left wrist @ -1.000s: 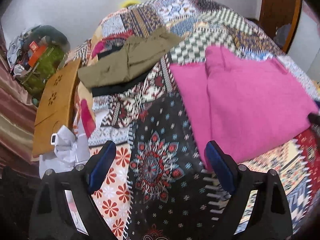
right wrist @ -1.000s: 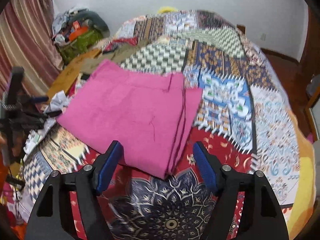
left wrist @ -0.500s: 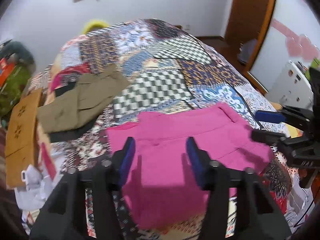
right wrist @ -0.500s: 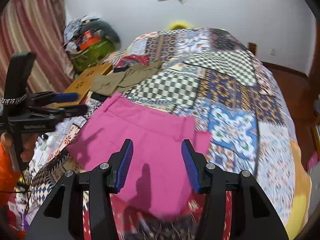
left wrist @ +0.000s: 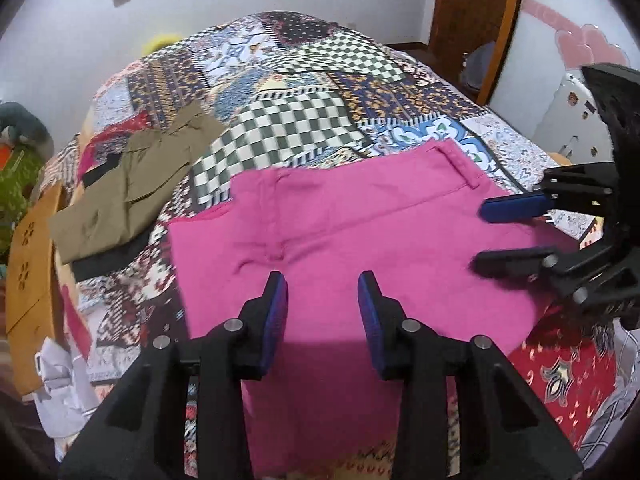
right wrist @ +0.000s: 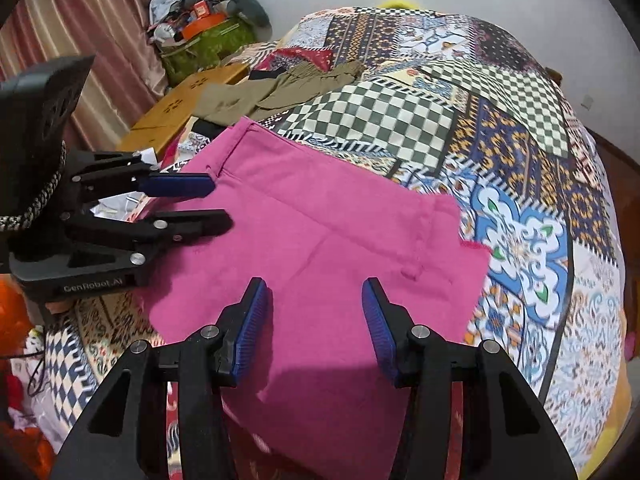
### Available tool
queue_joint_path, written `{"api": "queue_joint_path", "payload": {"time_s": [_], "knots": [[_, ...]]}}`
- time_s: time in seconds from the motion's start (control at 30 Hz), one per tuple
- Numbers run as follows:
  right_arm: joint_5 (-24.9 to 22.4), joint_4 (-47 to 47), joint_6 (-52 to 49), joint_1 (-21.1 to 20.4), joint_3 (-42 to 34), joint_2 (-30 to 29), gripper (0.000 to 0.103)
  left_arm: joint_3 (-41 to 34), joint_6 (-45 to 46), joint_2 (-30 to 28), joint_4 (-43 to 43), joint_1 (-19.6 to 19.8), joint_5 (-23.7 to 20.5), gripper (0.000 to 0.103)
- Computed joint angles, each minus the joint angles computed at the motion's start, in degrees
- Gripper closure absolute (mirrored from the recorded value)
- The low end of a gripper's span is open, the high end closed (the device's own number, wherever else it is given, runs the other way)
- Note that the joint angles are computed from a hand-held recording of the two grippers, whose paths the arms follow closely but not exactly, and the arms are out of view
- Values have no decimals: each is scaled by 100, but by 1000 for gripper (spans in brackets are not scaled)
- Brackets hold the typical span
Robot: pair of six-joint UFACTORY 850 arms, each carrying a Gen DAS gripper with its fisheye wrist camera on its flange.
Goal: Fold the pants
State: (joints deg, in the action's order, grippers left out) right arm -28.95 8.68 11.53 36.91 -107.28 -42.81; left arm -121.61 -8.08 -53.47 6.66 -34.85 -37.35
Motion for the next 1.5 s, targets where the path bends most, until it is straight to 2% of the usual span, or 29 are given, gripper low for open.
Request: {"api": "queue_joint_path", "payload": {"time_s": [0.07, 0.1, 0.13, 0.33, 0.47, 0.57, 0.67, 0.87, 1.0, 1.1, 1.27, 1.43, 1.5], "knots": [[180, -47, 128, 5, 336, 215, 58, 278, -201, 177, 118, 10, 100, 61], [244, -146, 270, 9, 492, 313, 57, 390, -390, 243, 284, 10, 111, 52], [303, -244, 414, 11, 639, 406, 57, 530, -583, 330, 424, 17, 130, 49], [677, -675, 1392, -37, 1425, 916, 57, 1344, -1114, 819, 638, 155, 304, 38], [756, -1307, 2376, -48, 1836, 1167, 57, 1719, -1619, 1000, 1076, 178, 227, 38], [857, -1337, 2669, -76, 2136, 1336, 57, 1894, -1795, 1097, 1155, 231, 172, 38], [570, -1927, 3280, -47, 2209, 1419, 57, 1891, -2113, 1109, 1363, 284, -24, 38], [679, -2551, 4012, -48, 2309, 1603, 56, 1912, -2657, 1256, 1400, 396, 228, 38], [893, -2934, 4350, -66, 2135, 1560, 41, 1615, -2217, 1158, 708, 468, 456, 30], [968, -2758, 4157, -78, 1894, 1394, 38, 1205, -1664, 906, -42, 507, 434, 27], [908, -1699, 3138, -143, 1483, 1010, 38, 259, -840, 225, -1229, 578, -48, 26], [680, -533, 2064, -241, 1163, 667, 38, -654, -504, -453, -1841, 656, -633, 26], [598, -135, 1691, -287, 1089, 584, 38, -842, -369, -601, -2222, 722, -716, 24]]}}
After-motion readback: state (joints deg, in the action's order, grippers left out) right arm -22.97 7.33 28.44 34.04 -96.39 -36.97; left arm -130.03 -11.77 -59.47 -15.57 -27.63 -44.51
